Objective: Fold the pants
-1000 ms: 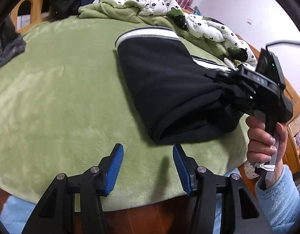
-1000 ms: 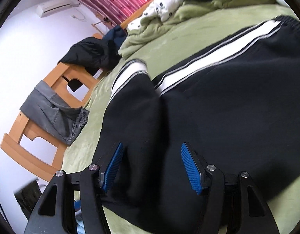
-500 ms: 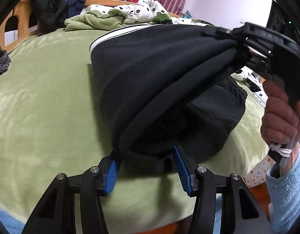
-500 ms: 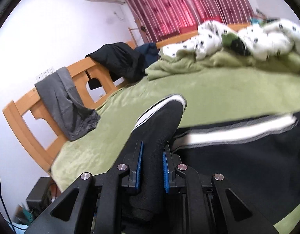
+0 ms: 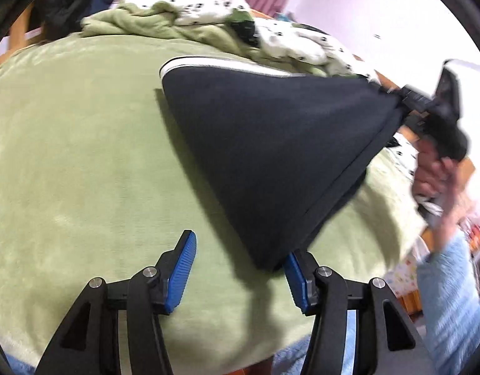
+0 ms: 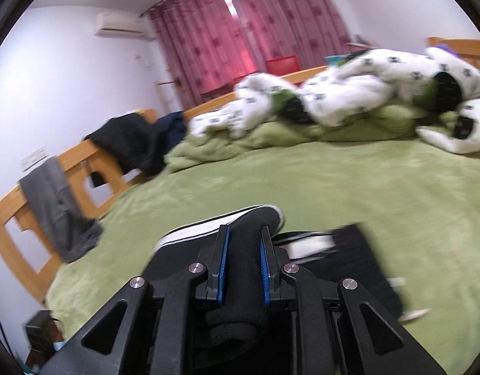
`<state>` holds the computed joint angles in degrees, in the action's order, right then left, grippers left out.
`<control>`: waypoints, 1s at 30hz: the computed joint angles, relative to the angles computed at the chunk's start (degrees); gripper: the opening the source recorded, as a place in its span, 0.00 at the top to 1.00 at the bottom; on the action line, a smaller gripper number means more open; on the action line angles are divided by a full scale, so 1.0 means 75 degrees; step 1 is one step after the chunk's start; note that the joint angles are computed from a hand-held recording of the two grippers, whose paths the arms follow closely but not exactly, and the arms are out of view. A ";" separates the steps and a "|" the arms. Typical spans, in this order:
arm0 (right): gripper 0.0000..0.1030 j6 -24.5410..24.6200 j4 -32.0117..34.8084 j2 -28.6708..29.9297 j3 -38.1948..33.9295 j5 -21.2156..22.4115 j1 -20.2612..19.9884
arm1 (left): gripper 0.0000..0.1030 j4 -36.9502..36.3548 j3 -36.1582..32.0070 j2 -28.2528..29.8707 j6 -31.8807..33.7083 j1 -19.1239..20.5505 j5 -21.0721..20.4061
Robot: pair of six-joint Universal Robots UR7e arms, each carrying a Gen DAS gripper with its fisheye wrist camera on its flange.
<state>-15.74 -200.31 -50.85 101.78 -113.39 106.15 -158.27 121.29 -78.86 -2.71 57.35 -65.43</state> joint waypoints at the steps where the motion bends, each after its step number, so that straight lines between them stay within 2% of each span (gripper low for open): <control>1: 0.84 -0.0070 -0.0049 -0.0055 0.0099 -0.0280 -0.0135 | 0.49 0.0094 -0.0004 -0.0068 0.0104 0.0021 -0.0220; 3: 0.84 -0.0172 -0.0131 -0.0064 0.0256 -0.0735 -0.0350 | 0.49 0.0397 -0.0047 -0.0220 0.0315 0.0116 -0.0760; 5: 0.84 -0.0136 -0.0217 -0.0045 0.0426 -0.0999 -0.0580 | 0.49 0.0577 -0.0021 -0.0338 0.0349 0.0111 -0.0801; 9: 0.84 0.0237 -0.0625 -0.0239 0.0993 -0.0343 -0.1032 | 0.49 0.0879 0.0025 -0.0572 0.0230 0.0191 -0.0753; 12: 0.81 0.0566 -0.0215 -0.0313 0.0845 -0.0346 -0.1016 | 0.49 0.0888 -0.0213 -0.0451 -0.0051 0.0325 -0.0998; 15: 0.77 0.0592 0.0187 -0.0302 0.0609 -0.0709 -0.0823 | 0.49 0.0498 -0.0268 -0.0380 -0.0196 0.0416 -0.1410; 18: 0.74 0.0571 0.0191 -0.0343 0.0700 -0.1088 -0.0612 | 0.49 0.0956 -0.0532 -0.0032 0.0065 0.0372 -0.1686; 20: 0.74 0.0560 0.0143 -0.0342 0.0766 -0.1341 -0.0490 | 0.49 0.1135 -0.0567 0.0263 0.0121 0.0217 -0.1330; 22: 0.72 0.0491 0.0054 -0.0322 0.0838 -0.1578 -0.0403 | 0.51 0.0894 -0.0430 0.0551 0.0149 -0.0091 -0.0326; 23: 0.72 0.0462 -0.0003 -0.0304 0.0851 -0.1674 -0.0380 | 0.52 0.0441 -0.0271 0.0671 0.0367 -0.0243 0.0097; 25: 0.72 0.0470 -0.0122 -0.0291 0.0921 -0.1832 -0.0374 | 0.85 -0.0873 0.0140 0.0833 0.0775 -0.0588 0.1149; 26: 0.74 0.0556 -0.0050 -0.0317 0.0958 -0.1860 -0.0393 | 0.85 -0.1113 0.0189 0.0844 0.0810 -0.0663 0.1349; 27: 0.78 0.0665 0.0048 -0.0384 0.1044 -0.1737 -0.0429 | 0.87 -0.1236 0.0235 0.0770 0.0667 -0.0660 0.1328; 30: 0.79 0.0518 0.0042 -0.0350 0.1132 -0.1882 -0.0345 | 0.87 -0.0534 0.0133 0.0572 0.0207 -0.0462 0.0978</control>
<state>-11.86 -199.99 -53.48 110.27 -127.51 103.57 -162.28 122.29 -74.57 -1.16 53.88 -58.10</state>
